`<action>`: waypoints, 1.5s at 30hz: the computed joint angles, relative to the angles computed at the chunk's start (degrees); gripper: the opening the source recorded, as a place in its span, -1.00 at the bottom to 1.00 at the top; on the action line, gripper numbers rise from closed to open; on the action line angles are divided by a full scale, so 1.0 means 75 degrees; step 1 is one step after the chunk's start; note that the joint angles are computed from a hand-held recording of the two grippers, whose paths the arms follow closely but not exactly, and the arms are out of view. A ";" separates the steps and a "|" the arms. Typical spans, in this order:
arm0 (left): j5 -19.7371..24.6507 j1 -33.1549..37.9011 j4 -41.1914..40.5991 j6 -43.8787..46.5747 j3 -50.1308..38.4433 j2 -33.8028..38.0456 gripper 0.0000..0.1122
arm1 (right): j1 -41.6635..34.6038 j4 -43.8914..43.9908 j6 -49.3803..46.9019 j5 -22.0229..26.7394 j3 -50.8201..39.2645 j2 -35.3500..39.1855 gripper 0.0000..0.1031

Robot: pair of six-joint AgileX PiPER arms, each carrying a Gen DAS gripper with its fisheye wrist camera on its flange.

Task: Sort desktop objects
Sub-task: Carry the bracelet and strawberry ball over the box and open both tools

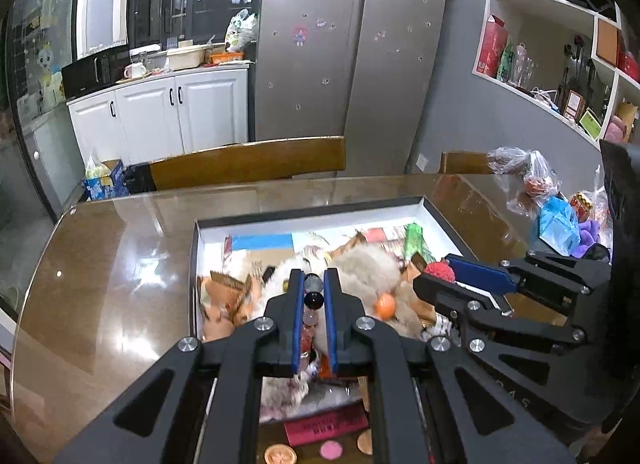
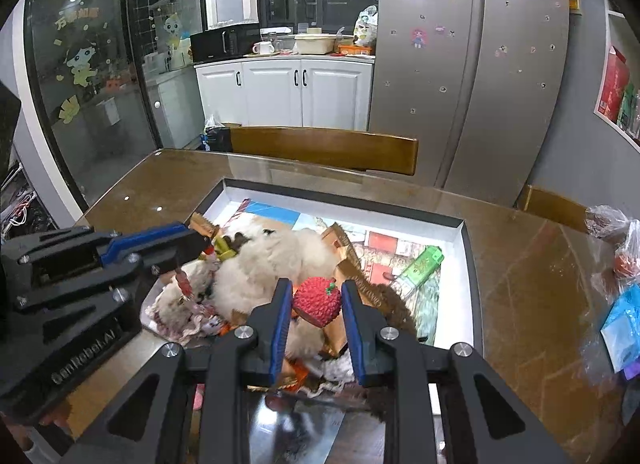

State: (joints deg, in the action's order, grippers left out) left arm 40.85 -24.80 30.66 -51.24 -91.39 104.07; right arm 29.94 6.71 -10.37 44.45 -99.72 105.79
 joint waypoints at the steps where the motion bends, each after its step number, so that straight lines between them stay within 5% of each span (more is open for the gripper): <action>1: -0.0056 0.0044 -0.0077 0.0065 -0.0039 0.0026 -0.82 | -0.0020 0.0004 -0.0022 0.0023 -0.0098 0.0065 -0.50; 29: 0.0307 -0.0021 0.0463 -0.0175 -0.0290 0.0385 -0.79 | -0.0015 -0.0309 0.0236 -0.0006 -0.0736 0.0530 -0.42; 30: 0.0460 -0.0062 0.0587 -0.0302 -0.0349 0.0414 -0.74 | 0.0019 -0.0446 0.0346 -0.0023 -0.0743 0.0516 -0.11; 31: 0.0760 -0.0114 0.0775 -0.0492 -0.0517 0.0488 -0.42 | 0.0051 -0.0626 0.0525 -0.0041 -0.0750 0.0488 0.37; 32: 0.1113 -0.0185 0.1065 -0.0775 -0.0633 0.0543 0.04 | 0.0081 -0.0804 0.0676 -0.0113 -0.0707 0.0446 0.44; 34: 0.1581 -0.0294 0.1767 -0.1418 -0.0598 0.0509 0.43 | 0.0233 -0.1681 0.1340 -0.0391 -0.0485 0.0296 0.48; 37: 0.1023 -0.0109 0.1483 -0.1393 -0.0171 0.0127 0.50 | 0.0124 -0.1545 0.1299 -0.0321 -0.0552 0.0213 0.57; 45: 0.1047 -0.0101 0.1505 -0.1407 -0.0010 -0.0023 0.54 | 0.0097 -0.1634 0.1448 -0.0111 -0.0773 0.0284 0.57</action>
State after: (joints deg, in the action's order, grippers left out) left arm 48.70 -25.56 41.95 -61.79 -91.47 103.89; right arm 30.67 -5.55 0.49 43.61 -105.52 107.93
